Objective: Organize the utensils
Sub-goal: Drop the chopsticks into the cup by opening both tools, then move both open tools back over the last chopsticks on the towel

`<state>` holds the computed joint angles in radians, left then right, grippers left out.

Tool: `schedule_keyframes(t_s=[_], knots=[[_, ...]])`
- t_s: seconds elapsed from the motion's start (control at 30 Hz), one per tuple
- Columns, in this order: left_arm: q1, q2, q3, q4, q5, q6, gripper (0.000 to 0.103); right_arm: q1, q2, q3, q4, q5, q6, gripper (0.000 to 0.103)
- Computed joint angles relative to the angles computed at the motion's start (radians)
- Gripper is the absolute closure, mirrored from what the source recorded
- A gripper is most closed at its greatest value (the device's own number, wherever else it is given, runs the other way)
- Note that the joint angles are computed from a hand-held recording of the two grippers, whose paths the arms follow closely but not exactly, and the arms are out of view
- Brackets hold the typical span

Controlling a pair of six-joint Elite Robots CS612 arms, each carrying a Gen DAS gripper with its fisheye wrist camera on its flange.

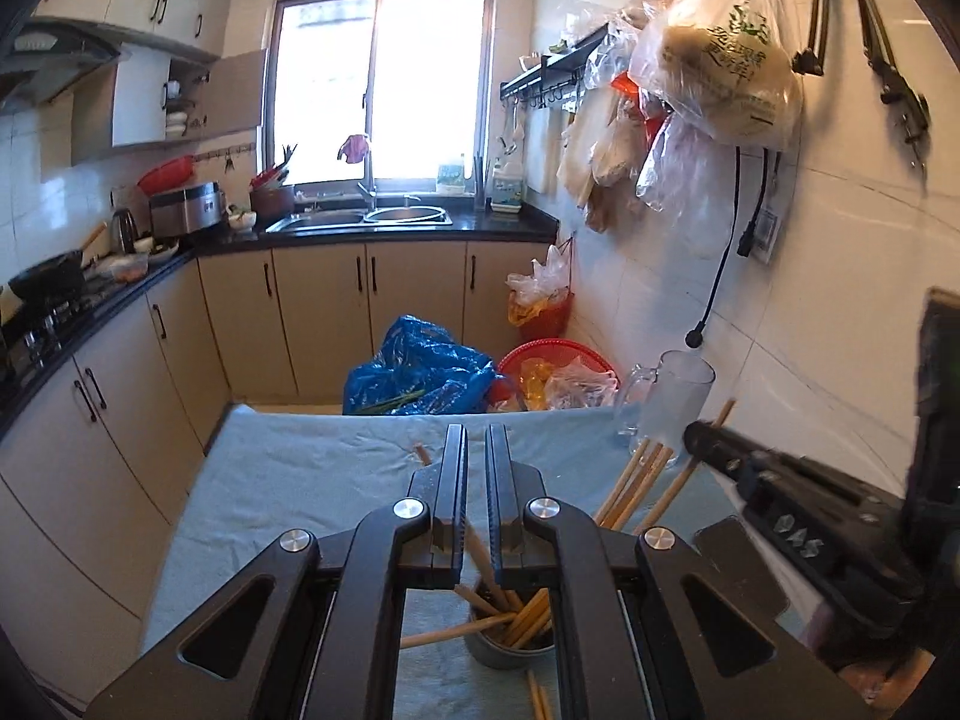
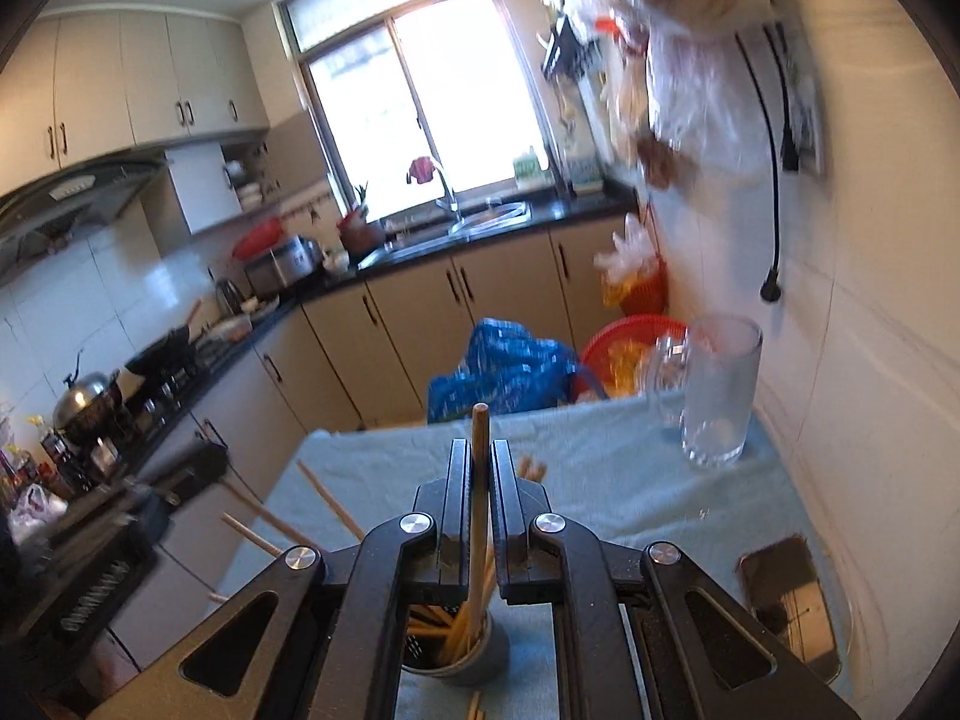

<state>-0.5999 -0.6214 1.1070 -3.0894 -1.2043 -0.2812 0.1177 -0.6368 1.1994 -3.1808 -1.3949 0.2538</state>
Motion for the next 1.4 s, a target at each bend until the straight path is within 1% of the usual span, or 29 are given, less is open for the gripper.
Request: schedule_keyframes(t_s=[0.03,0.1,0.13,0.17,0.2,0.27,0.33,0.43,0.5,0.57,0.67,0.77,0.87,0.9,0.93,0.97,1.0,1.07,1.1,1.2,1.23,1.3,1.33,1.37,1.4], knots=[[0.0,-0.002,0.004,-0.006,-0.003,0.005,0.094,0.0,0.005,-0.006,0.011,-0.001,0.001,0.096],[-0.002,-0.011,0.02,-0.025,0.001,0.013,0.077,-0.003,0.013,-0.014,0.02,0.006,0.013,0.095],[-0.005,-0.017,0.032,-0.043,0.007,0.017,0.073,-0.005,0.012,-0.011,0.02,0.009,0.016,0.094],[-0.007,-0.026,0.048,-0.06,0.013,0.02,0.069,-0.005,0.011,-0.007,0.021,0.007,0.015,0.089],[-0.009,-0.035,0.063,-0.079,0.019,0.024,0.069,-0.005,0.009,-0.001,0.015,0.0,0.012,0.082],[-0.011,-0.053,0.091,-0.097,0.015,0.024,0.067,-0.004,-0.001,0.015,-0.001,-0.017,0.009,0.072],[-0.014,-0.077,0.132,-0.126,0.012,0.017,0.066,-0.006,-0.015,0.038,-0.022,-0.021,0.01,0.071],[-0.019,-0.116,0.205,-0.177,0.007,0.011,0.062,-0.009,-0.046,0.087,-0.049,-0.024,0.002,0.069],[-0.023,-0.141,0.258,-0.217,0.005,0.007,0.058,-0.01,-0.067,0.121,-0.063,-0.03,-0.012,0.063],[-0.028,-0.17,0.322,-0.258,0.004,0.0,0.055,-0.01,-0.093,0.166,-0.069,-0.041,-0.037,0.059],[-0.035,-0.203,0.409,-0.303,0.009,-0.015,0.049,-0.01,-0.129,0.234,-0.048,-0.052,-0.094,0.055],[-0.042,-0.223,0.491,-0.331,0.018,-0.05,0.044,-0.008,-0.151,0.287,0.003,-0.053,-0.147,0.051],[-0.041,-0.223,0.541,-0.313,0.003,-0.1,0.042,-0.003,-0.161,0.331,0.12,-0.012,-0.214,0.051],[-0.037,-0.218,0.556,-0.292,-0.017,-0.134,0.042,-0.003,-0.158,0.337,0.144,0.0,-0.23,0.051],[-0.034,-0.215,0.563,-0.279,-0.029,-0.151,0.042,0.0,-0.154,0.343,0.174,0.014,-0.25,0.051],[-0.03,-0.208,0.572,-0.252,-0.043,-0.175,0.042,0.006,-0.146,0.349,0.215,0.027,-0.279,0.056],[-0.028,-0.202,0.577,-0.226,-0.05,-0.195,0.042,0.012,-0.138,0.348,0.241,0.029,-0.296,0.063],[-0.025,-0.192,0.585,-0.199,-0.07,-0.218,0.042,0.024,-0.119,0.344,0.301,0.041,-0.324,0.071],[-0.021,-0.185,0.591,-0.19,-0.091,-0.234,0.042,0.029,-0.112,0.339,0.318,0.045,-0.327,0.075],[-0.019,-0.173,0.602,-0.178,-0.098,-0.245,0.042,0.043,-0.086,0.325,0.336,0.037,-0.331,0.08],[-0.021,-0.169,0.603,-0.177,-0.091,-0.244,0.042,0.049,-0.077,0.318,0.335,0.024,-0.334,0.081],[-0.021,-0.163,0.605,-0.175,-0.083,-0.241,0.042,0.06,-0.063,0.305,0.33,-0.015,-0.339,0.089],[-0.021,-0.161,0.602,-0.172,-0.083,-0.24,0.042,0.062,-0.057,0.297,0.341,-0.022,-0.34,0.089],[-0.02,-0.159,0.599,-0.167,-0.083,-0.239,0.042,0.064,-0.052,0.298,0.316,-0.025,-0.337,0.089],[-0.018,-0.157,0.597,-0.163,-0.087,-0.239,0.042,0.065,-0.048,0.292,0.32,-0.028,-0.337,0.089]])
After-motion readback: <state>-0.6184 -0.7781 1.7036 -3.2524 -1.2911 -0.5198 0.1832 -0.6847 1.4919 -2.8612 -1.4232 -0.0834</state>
